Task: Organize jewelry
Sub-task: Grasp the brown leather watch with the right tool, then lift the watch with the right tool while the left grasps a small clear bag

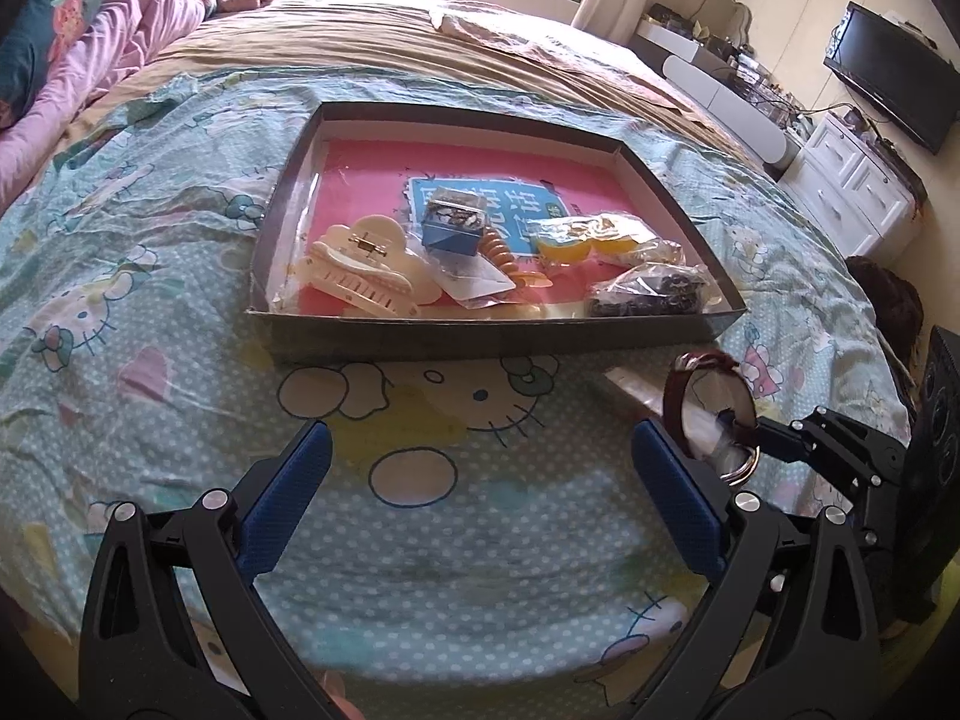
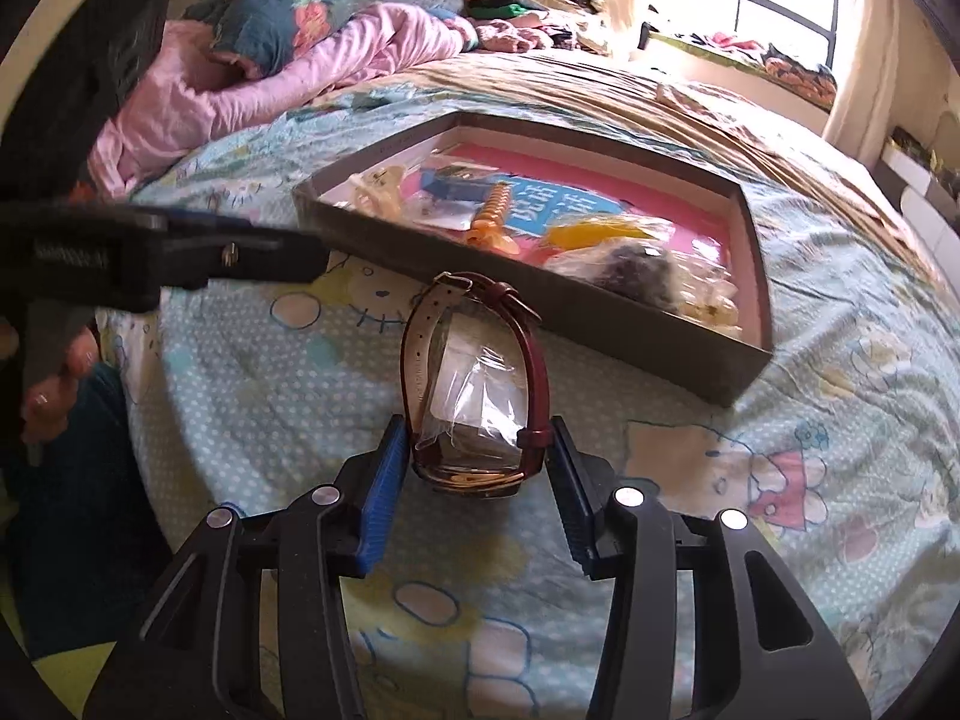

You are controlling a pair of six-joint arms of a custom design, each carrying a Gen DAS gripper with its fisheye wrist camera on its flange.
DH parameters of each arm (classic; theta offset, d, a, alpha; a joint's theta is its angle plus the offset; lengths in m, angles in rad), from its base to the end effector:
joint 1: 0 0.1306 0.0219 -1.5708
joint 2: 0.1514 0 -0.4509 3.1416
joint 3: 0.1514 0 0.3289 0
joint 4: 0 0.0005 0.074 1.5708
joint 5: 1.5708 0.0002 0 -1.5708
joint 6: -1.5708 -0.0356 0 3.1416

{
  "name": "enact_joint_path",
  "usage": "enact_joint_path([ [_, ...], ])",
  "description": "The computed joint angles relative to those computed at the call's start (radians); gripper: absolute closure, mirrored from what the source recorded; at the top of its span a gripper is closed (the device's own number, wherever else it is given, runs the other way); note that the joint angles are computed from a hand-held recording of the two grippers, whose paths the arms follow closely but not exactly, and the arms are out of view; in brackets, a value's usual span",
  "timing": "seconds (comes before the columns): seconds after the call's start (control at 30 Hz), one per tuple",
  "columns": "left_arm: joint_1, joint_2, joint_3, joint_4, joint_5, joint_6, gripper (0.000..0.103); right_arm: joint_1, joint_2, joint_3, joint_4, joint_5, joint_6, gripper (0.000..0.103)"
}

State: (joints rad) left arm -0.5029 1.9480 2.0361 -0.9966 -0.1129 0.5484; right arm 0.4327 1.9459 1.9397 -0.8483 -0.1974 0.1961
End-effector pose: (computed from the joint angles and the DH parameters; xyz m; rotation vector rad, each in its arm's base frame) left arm 0.5660 -0.3073 0.4625 -0.1053 2.4951 -0.3087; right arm 0.5862 0.2779 0.4361 -0.8375 2.2841 0.3464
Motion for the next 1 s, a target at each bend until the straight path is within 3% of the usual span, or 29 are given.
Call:
enact_joint_path([
  [0.17,-0.007,0.038,0.046,-0.001,0.08,0.004,0.01,-0.046,-0.026,-0.014,0.013,-0.044,-0.053,0.059],
  [0.37,-0.018,0.078,0.115,-0.03,0.105,0.003,0.01,-0.087,-0.056,-0.038,0.031,-0.097,-0.083,0.059],
  [0.7,-0.024,0.099,0.15,-0.064,0.115,0.019,0.01,-0.117,-0.078,-0.045,0.047,-0.148,-0.097,0.058],
  [1.0,-0.026,0.111,0.177,-0.087,0.12,-0.002,0.01,-0.109,-0.079,-0.044,0.057,-0.138,-0.096,0.058],
])
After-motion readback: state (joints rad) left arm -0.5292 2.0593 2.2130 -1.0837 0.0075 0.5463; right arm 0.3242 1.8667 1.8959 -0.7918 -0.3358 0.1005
